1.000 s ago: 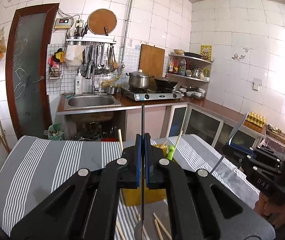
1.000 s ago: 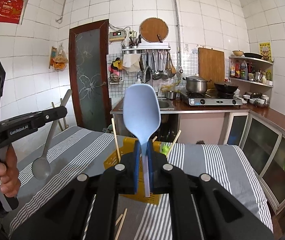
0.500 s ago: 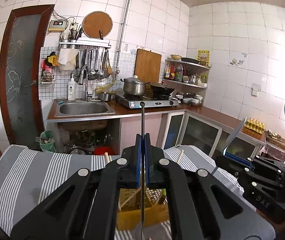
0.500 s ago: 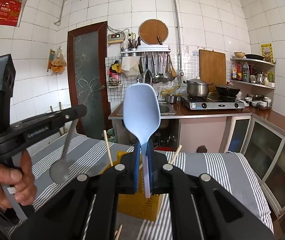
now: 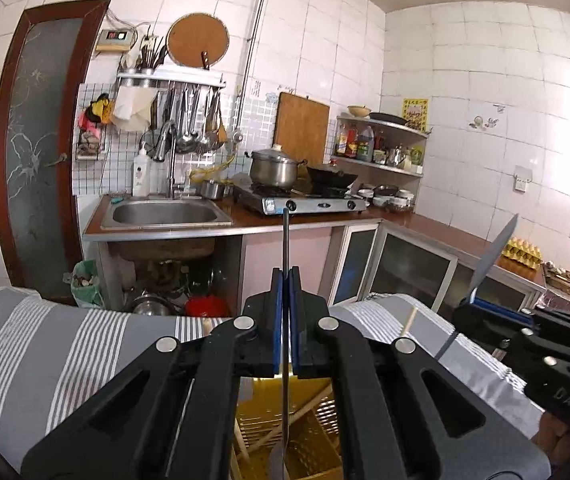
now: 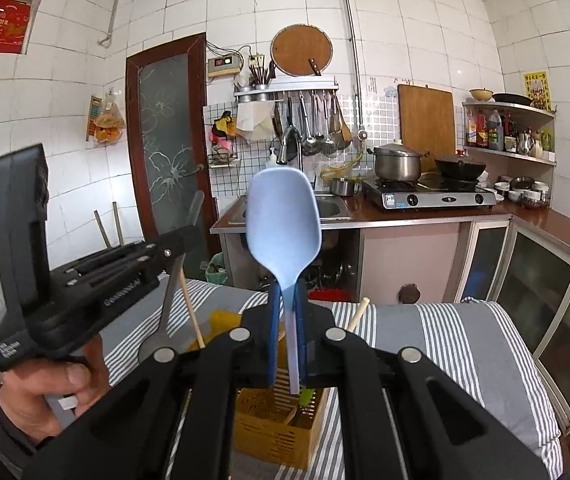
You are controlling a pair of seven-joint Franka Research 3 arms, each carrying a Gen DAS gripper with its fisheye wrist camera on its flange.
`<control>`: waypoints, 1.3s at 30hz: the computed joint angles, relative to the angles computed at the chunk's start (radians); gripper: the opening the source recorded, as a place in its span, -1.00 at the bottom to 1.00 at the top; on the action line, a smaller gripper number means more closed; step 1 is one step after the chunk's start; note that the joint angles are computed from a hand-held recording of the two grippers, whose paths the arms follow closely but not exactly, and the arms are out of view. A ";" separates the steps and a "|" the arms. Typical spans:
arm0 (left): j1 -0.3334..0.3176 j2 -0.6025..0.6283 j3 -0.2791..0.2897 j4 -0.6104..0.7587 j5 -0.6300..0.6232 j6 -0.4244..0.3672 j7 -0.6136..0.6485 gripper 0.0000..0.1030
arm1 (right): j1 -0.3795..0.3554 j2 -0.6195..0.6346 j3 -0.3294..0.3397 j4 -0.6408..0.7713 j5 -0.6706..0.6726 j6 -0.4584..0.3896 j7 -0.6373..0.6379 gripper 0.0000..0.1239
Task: Organize utensils
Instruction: 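Lower the metal spoon and blue spoon handle-first into the basket, then open both grippers to release the spoons into the basket, then withdraw both open grippers back toward the remaining wooden chopsticks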
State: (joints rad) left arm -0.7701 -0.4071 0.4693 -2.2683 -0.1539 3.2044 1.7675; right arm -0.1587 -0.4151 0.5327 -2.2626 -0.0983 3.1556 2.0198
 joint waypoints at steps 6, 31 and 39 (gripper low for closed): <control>-0.063 0.043 0.072 0.009 0.002 0.035 0.012 -0.97 | -0.023 0.040 0.020 0.016 -0.018 0.007 0.009 -0.88; 0.399 -0.260 -0.214 -0.236 0.130 -0.137 -0.101 -0.36 | 0.090 -0.174 -0.099 -0.161 -0.060 -0.114 0.107 -0.15; 0.602 -0.533 -0.238 -0.415 0.150 -0.358 -0.083 -0.26 | 0.212 -0.392 -0.138 -0.359 0.038 -0.218 0.090 -0.18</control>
State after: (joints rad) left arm -0.1680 -0.9402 0.2309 -2.6830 -0.0036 2.8466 1.6843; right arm 0.0536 -0.8069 0.3945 -2.6217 -0.0598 2.9373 2.1098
